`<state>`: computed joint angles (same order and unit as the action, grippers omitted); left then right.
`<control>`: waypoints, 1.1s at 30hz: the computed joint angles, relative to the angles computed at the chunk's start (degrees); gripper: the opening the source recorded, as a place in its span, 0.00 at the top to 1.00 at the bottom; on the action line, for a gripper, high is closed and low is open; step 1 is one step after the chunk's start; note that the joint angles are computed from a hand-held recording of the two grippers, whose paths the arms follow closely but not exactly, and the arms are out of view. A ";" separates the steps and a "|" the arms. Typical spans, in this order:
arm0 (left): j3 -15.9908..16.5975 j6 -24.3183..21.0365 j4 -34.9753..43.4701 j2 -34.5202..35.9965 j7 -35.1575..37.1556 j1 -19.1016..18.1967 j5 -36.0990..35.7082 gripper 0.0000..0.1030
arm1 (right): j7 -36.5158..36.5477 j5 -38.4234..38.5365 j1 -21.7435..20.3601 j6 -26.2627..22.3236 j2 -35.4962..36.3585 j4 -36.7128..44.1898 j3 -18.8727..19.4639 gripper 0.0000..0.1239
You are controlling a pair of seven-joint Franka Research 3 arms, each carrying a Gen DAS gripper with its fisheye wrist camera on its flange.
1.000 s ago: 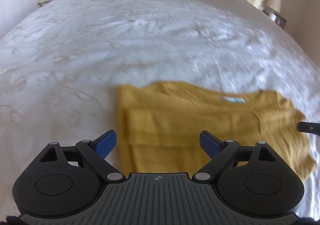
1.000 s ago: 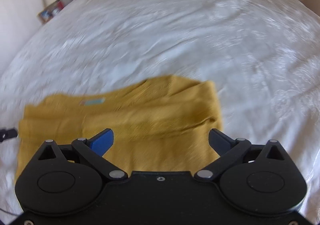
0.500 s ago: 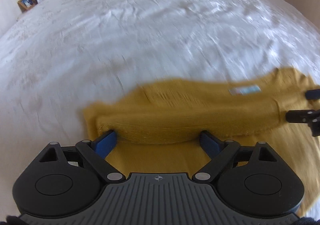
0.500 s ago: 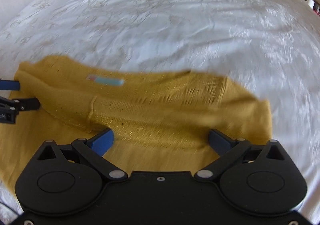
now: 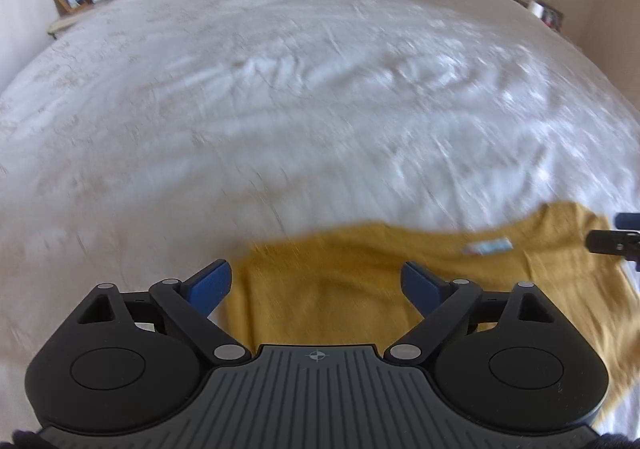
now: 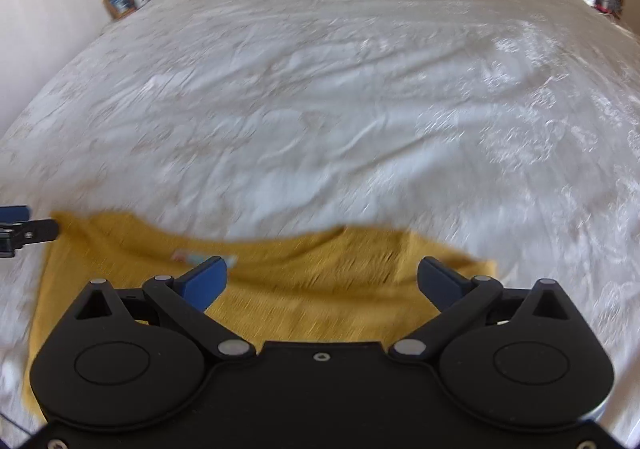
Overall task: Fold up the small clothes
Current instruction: 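Move both grippers to the folded edge of the sweater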
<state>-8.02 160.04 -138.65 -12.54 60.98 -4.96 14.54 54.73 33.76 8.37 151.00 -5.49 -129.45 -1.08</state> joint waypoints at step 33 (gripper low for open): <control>2.55 -5.04 -19.65 -17.04 5.00 -9.59 -13.46 0.01 | 10.33 -7.47 -3.79 -3.60 -5.75 -6.94 -0.67 0.18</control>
